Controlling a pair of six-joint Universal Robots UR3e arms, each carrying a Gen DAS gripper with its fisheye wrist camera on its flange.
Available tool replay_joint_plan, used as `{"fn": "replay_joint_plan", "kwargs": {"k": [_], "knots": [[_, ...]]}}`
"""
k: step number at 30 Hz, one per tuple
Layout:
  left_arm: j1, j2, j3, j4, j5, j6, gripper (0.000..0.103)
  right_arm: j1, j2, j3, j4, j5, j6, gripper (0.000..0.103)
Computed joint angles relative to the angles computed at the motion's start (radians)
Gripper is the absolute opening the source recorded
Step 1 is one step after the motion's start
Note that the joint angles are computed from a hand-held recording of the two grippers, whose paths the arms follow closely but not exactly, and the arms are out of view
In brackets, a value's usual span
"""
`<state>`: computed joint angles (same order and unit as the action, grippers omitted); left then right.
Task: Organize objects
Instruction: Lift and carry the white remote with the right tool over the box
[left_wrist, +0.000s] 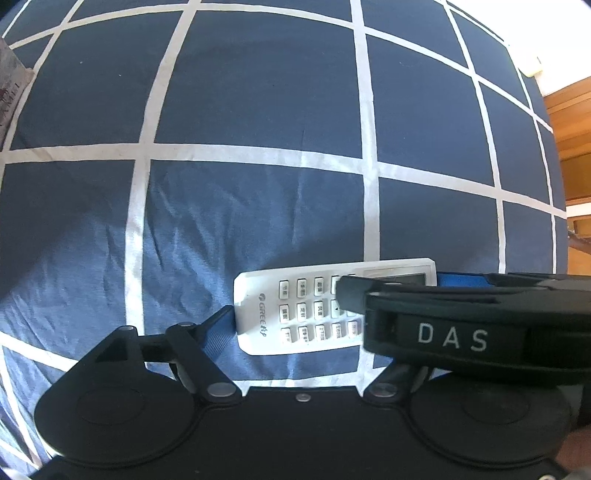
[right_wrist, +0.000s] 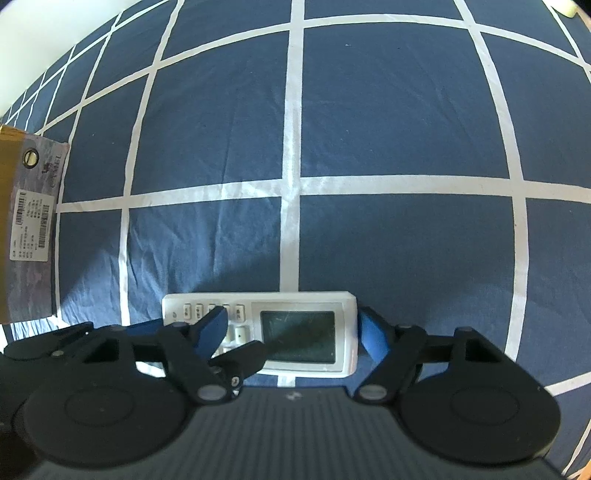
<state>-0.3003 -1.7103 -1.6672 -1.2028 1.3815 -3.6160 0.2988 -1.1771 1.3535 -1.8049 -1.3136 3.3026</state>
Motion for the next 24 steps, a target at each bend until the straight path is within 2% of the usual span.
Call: {"fn": "replay_joint_plan", "kwargs": {"k": [10,24], "knots": [[0.008,0.105,-0.028,-0.058,0.024,0.020,0.076,0.037,-0.052,0.019,-0.011,-0.003,0.045,0.071],[0.079,0.386,-0.099,-0.207,0.066,0.082,0.075,0.182,-0.099,-0.061,-0.006,-0.029,0.178,0.071]]}}
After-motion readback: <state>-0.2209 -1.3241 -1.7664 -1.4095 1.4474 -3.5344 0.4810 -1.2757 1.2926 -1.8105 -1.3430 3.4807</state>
